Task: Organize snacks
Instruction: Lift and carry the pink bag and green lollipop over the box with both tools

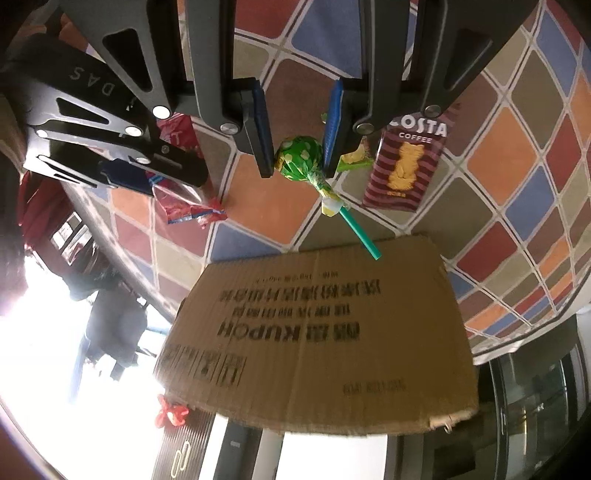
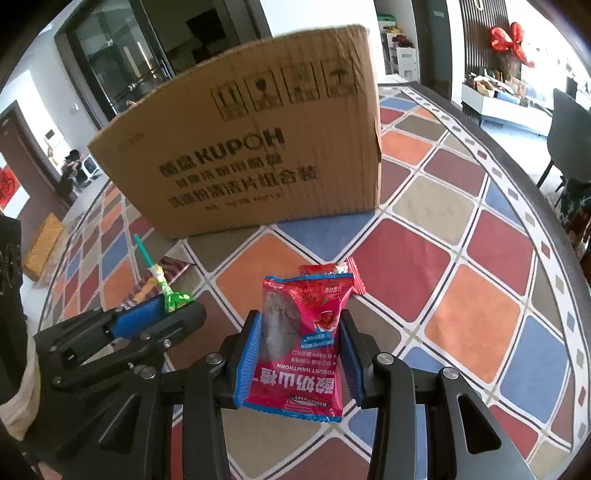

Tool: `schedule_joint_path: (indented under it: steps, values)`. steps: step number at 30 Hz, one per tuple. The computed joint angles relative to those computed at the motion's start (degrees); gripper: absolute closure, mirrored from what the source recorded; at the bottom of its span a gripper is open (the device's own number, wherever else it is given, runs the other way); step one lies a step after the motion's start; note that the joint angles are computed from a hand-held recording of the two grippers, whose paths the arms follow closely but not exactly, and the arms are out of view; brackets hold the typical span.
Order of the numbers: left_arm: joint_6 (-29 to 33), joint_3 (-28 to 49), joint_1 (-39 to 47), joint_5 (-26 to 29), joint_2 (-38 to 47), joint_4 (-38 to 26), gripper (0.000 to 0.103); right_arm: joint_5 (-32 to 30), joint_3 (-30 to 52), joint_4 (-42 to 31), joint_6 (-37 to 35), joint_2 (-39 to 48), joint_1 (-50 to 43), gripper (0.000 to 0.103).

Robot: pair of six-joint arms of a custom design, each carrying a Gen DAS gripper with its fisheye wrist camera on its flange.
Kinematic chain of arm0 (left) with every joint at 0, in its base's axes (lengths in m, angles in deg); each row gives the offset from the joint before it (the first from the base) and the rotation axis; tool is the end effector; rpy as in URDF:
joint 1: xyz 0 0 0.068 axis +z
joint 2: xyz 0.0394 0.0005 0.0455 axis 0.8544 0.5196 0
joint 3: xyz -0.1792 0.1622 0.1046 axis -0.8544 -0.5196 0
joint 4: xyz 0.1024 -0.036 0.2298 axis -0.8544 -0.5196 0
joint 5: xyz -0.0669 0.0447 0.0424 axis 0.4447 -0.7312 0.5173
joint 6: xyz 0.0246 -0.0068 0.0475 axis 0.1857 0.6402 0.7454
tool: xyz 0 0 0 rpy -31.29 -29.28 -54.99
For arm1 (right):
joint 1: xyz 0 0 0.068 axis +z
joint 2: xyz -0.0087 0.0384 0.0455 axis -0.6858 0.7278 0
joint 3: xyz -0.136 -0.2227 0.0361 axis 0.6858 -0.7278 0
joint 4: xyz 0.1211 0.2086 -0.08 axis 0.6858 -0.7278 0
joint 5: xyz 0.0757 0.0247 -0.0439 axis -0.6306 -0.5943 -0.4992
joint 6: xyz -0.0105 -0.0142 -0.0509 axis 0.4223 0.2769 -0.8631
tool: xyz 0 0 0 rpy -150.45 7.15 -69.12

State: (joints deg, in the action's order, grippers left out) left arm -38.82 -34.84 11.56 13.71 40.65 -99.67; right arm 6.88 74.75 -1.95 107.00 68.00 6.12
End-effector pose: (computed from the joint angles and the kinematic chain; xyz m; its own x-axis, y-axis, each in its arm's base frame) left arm 0.1564 -0.1544 0.2325 -0.7937 0.0413 -0.6069 0.1720 0.9722 -0.1587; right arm 0.1749 0.1928 0.2188 -0.8377 -0.0121 -0.5461 -0.1676 0.9572 0.2359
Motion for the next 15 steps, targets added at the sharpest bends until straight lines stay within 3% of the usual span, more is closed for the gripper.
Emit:
schedule_joint_path:
  steps: [15]
  values:
    - [-1.93,7.33,-5.36,-8.49,-8.24,-9.04,0.076,4.13,3.27,-4.67,-0.37,-7.84,2.13,0.061]
